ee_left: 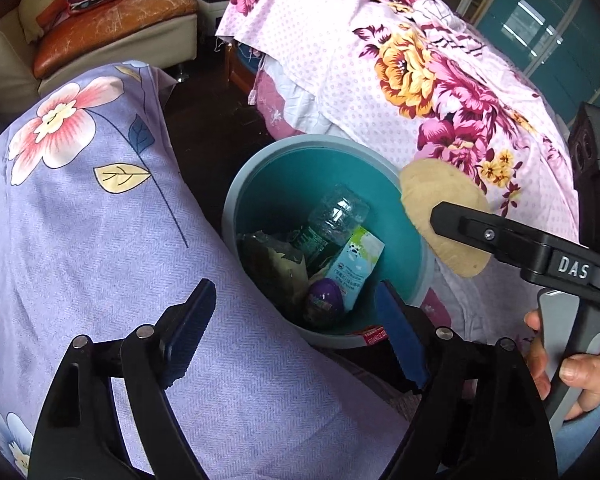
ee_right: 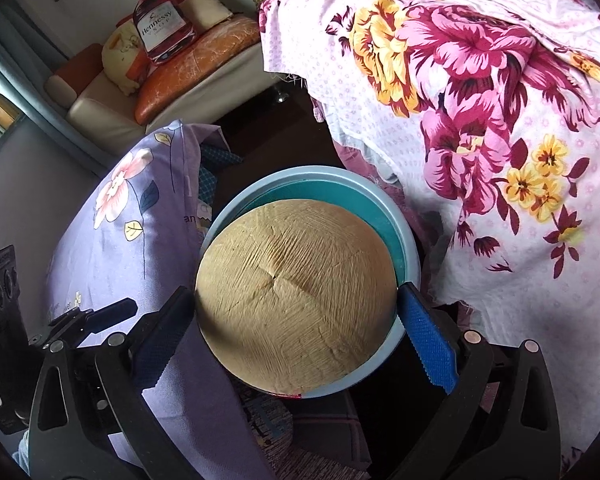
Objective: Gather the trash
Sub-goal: 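Drop the egg from the left tool while the right tool drops the bun into the bin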
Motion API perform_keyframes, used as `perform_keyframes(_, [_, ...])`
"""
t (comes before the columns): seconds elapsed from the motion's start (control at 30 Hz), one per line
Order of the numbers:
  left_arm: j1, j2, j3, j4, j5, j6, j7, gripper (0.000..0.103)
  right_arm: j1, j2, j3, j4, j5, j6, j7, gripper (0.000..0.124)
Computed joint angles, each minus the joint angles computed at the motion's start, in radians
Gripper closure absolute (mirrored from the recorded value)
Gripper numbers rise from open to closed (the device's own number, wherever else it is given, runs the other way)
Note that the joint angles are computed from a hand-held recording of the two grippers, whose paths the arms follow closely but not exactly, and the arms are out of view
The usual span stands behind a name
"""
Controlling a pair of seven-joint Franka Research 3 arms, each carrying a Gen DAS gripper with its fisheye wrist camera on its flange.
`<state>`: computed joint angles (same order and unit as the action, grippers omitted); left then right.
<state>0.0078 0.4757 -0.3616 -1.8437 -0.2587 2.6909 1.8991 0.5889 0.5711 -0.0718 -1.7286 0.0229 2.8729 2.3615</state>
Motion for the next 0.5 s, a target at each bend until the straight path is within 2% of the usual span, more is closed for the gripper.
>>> perform_keyframes(0.1, [0.023, -0.019, -0.012, -0.022, -0.027, 0.008, 0.018, 0.02, 0.013, 0.016, -0.012, 0.029, -0.013, -0.033, 0.013, 0.028])
perform_keyframes(0.5, [0.064, -0.082, -0.024, -0.099, -0.135, 0.029, 0.078, 0.018, 0.027, 0.016, -0.017, 0.046, -0.043, -0.057, 0.048, 0.028])
